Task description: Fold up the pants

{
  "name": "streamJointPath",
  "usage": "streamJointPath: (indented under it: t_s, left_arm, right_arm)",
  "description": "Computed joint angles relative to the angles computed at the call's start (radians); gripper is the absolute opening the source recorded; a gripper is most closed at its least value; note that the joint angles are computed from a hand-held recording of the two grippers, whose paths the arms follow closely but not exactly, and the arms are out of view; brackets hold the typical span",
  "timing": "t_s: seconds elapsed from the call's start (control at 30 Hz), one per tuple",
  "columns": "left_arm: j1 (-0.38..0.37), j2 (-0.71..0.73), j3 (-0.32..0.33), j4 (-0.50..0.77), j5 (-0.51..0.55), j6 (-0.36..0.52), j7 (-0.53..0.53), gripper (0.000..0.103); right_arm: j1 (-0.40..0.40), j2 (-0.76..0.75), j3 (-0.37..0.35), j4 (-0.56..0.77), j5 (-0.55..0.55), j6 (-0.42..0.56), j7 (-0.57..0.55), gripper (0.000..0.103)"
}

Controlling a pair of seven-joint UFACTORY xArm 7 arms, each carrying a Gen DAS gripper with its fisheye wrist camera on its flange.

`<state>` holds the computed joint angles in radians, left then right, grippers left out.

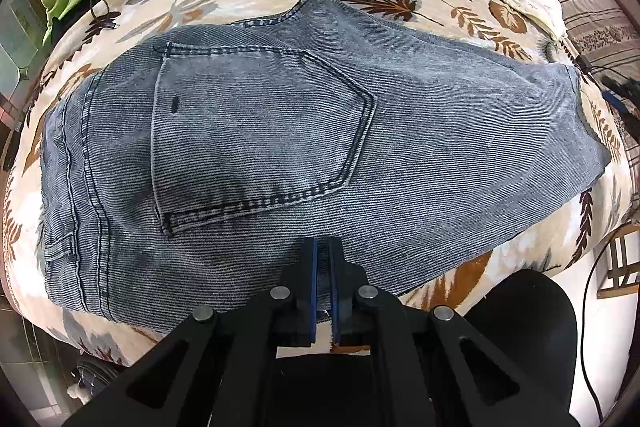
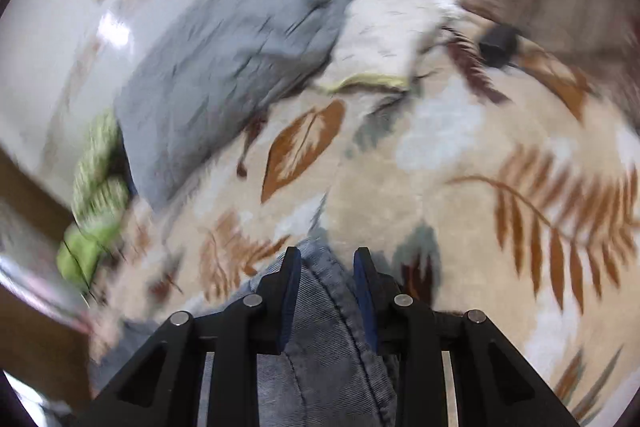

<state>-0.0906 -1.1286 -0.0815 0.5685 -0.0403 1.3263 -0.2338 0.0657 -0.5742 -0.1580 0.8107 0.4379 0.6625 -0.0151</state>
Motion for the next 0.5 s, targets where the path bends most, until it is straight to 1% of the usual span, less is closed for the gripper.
streamJointPath:
  t_s: [0.03,0.07,0.1,0.17,0.2,0.27,0.3,0.33,0.37,0.43,0.5]
  left_arm:
    - [0.001,-0.007,0.005,0.0,0.001,0.006,0.002,0.004]
    - [0.002,-0.009,0.006,-0.001,0.0,0.006,0.001,0.004]
    - [0.003,-0.009,0.006,-0.003,-0.003,0.002,-0.003,0.004]
    - [0.005,-0.014,0.008,-0.011,-0.01,-0.007,-0.01,0.004]
    - [0.008,-0.019,0.009,-0.013,-0.013,-0.008,-0.017,0.004]
    - [0.011,-0.018,0.003,-0.014,-0.016,-0.013,-0.031,0.004]
    - [0.011,-0.021,0.003,-0.016,-0.015,-0.012,-0.032,0.004]
    - [0.011,-0.022,0.002,-0.016,-0.014,-0.01,-0.035,0.004]
    - [0.011,-0.026,0.002,-0.017,-0.014,-0.006,-0.04,0.004]
    - [0.01,-0.041,0.009,-0.019,-0.015,0.004,-0.042,0.004]
    - [0.009,-0.052,0.021,-0.025,-0.02,0.004,-0.038,0.004]
  right_arm:
    - [-0.01,-0.042,0.009,-0.026,-0.016,0.0,-0.002,0.03]
    - [0.001,-0.073,0.003,-0.042,-0.017,0.01,-0.023,0.03]
    - [0.021,-0.109,-0.002,-0.058,-0.018,0.04,-0.05,0.03]
    - [0.051,-0.161,0.021,-0.073,-0.032,0.113,-0.067,0.03]
    - [0.064,-0.178,0.029,-0.08,-0.034,0.126,-0.076,0.03]
    - [0.103,-0.209,0.083,-0.097,-0.051,0.146,-0.088,0.03]
    - [0.109,-0.213,0.112,-0.1,-0.071,0.157,-0.081,0.03]
    - [0.11,-0.206,0.162,-0.1,-0.11,0.164,-0.067,0.03]
    - [0.113,-0.206,0.191,-0.109,-0.136,0.16,-0.053,0.03]
    - [0.121,-0.206,0.215,-0.122,-0.174,0.179,-0.029,0.03]
    - [0.09,-0.203,0.248,-0.14,-0.251,0.239,0.018,0.031]
